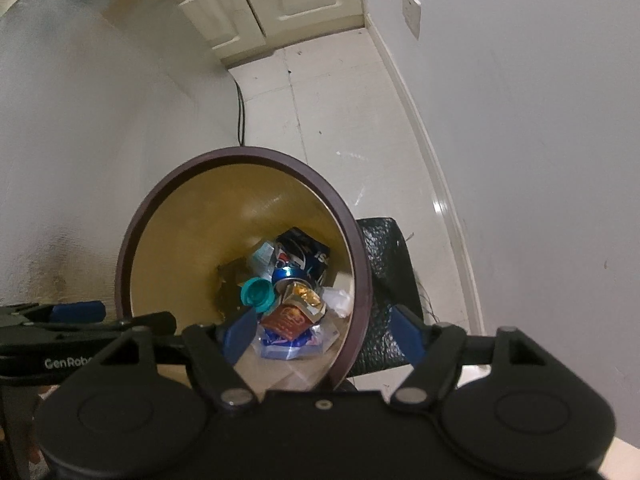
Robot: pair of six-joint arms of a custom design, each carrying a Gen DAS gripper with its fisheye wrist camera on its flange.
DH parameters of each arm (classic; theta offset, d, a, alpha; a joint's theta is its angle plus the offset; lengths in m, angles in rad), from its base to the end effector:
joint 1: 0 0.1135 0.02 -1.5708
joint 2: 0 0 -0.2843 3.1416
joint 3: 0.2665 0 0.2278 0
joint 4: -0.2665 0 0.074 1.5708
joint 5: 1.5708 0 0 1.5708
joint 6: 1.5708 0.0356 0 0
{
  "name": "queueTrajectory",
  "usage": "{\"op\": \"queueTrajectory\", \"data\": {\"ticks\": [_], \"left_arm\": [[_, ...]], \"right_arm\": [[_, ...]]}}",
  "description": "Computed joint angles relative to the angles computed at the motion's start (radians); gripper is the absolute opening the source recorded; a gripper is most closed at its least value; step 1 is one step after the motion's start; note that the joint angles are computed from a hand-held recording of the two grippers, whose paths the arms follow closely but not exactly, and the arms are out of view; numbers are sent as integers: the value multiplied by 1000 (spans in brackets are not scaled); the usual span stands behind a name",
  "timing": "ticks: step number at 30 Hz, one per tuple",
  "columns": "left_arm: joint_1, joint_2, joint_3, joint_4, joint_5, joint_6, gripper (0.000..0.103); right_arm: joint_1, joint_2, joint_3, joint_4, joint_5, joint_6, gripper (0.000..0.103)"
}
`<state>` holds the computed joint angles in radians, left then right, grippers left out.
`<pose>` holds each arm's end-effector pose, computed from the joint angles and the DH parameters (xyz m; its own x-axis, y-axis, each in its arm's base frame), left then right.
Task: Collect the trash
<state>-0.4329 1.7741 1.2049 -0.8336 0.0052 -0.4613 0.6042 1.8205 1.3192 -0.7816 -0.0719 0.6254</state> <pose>0.2842 -0.1315 0.2160 -0.9885 -0.0335 -0.1474 -0.0220 0.9966 -0.0790 0.2807 0.1969 0.2310 -0.9813 0.0321 -0.1899 -0.0110 0.9750 0.2221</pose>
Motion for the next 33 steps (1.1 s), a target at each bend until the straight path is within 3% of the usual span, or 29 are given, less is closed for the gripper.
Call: {"op": "queueTrajectory", "data": {"ticks": [7, 15, 22, 33], "left_arm": [[7, -61, 46, -72, -9, -37, 103], [-1, -130, 137, -198, -38, -59, 103], [-12, -209, 219, -307, -78, -81, 103], [-25, -364, 411, -538, -129, -97, 103]], "right_arm": [[-2, -48, 30, -20, 20, -46, 77], [-6, -95, 121, -126, 24, -87, 88], [24, -145, 235, -242, 92, -82, 103], [136, -186, 505, -478, 226, -22, 103]]}}
